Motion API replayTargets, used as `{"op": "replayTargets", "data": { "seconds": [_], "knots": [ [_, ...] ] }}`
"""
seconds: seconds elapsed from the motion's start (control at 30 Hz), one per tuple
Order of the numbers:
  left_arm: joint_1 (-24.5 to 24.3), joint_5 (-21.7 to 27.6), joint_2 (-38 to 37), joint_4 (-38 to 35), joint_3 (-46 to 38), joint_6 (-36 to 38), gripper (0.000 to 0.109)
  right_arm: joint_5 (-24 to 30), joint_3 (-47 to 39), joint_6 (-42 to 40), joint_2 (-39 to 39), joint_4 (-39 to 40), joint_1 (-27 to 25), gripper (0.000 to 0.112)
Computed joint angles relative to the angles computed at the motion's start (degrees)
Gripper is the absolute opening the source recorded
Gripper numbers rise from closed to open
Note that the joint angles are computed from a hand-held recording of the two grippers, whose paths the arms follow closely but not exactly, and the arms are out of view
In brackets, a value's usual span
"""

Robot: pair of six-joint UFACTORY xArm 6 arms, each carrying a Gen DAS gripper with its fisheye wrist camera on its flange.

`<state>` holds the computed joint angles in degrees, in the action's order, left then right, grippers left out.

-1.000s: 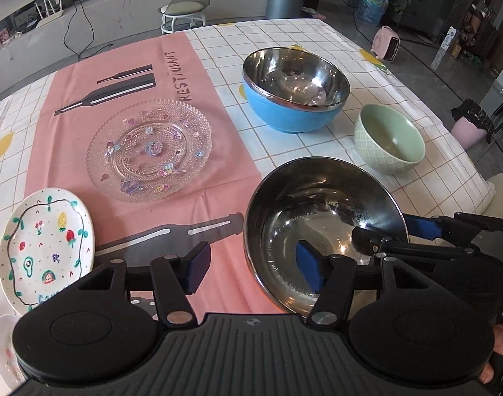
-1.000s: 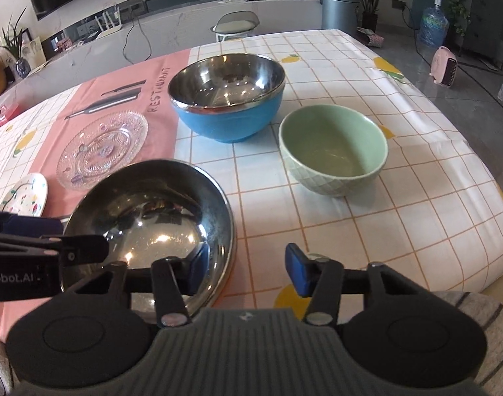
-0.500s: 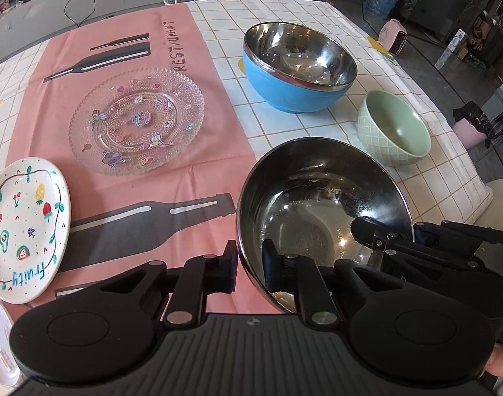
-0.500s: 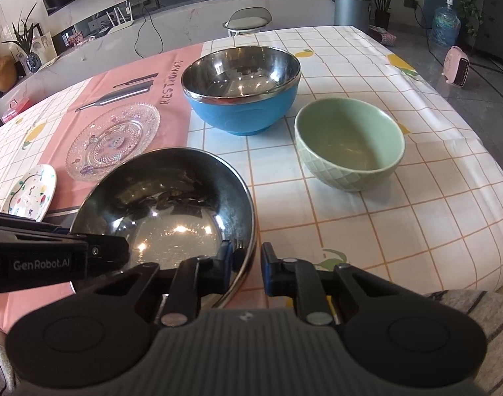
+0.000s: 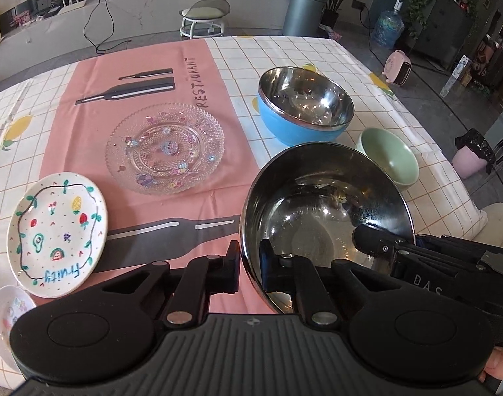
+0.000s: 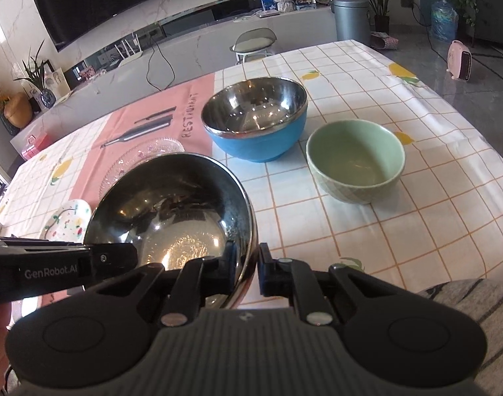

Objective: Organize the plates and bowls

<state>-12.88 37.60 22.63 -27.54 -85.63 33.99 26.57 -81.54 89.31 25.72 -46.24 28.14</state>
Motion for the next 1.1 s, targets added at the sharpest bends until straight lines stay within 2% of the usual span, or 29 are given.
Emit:
{"op": "replayTargets", "data": {
  "seconds": [0.17, 0.27, 0.57, 0.83, 1.1],
  "knots": [
    [3.4, -1.0, -4.6, -3.5, 3.8, 3.6, 0.013, -0.2, -3.1, -0.1, 0.3, -1.1, 2.2, 0.011],
    [5.7, -0.7, -6.4, -4.5, 5.3, 4.6, 0.013, -1.2, -5.9, -2.9, 1.7, 1.3, 3.6, 0.012],
    [13.3, 9.5, -2.2, -6.3, 1.0, 6.6, 0.013, 3.9, -19.4, -17.5, 11.1, 13.2, 8.3, 0.013],
    [15.2, 11.9, 1.0, -5.8, -0.1, 7.2, 0.013, 8.3, -25.2, -25.2, 16.4, 23.1, 9.4, 0.013],
    [15.8, 11.8, 1.6, -6.3, 0.4, 7.3, 0.012, 8.3, -26.1, -27.1, 17.6, 28.0, 9.3, 0.013]
  ]
}}
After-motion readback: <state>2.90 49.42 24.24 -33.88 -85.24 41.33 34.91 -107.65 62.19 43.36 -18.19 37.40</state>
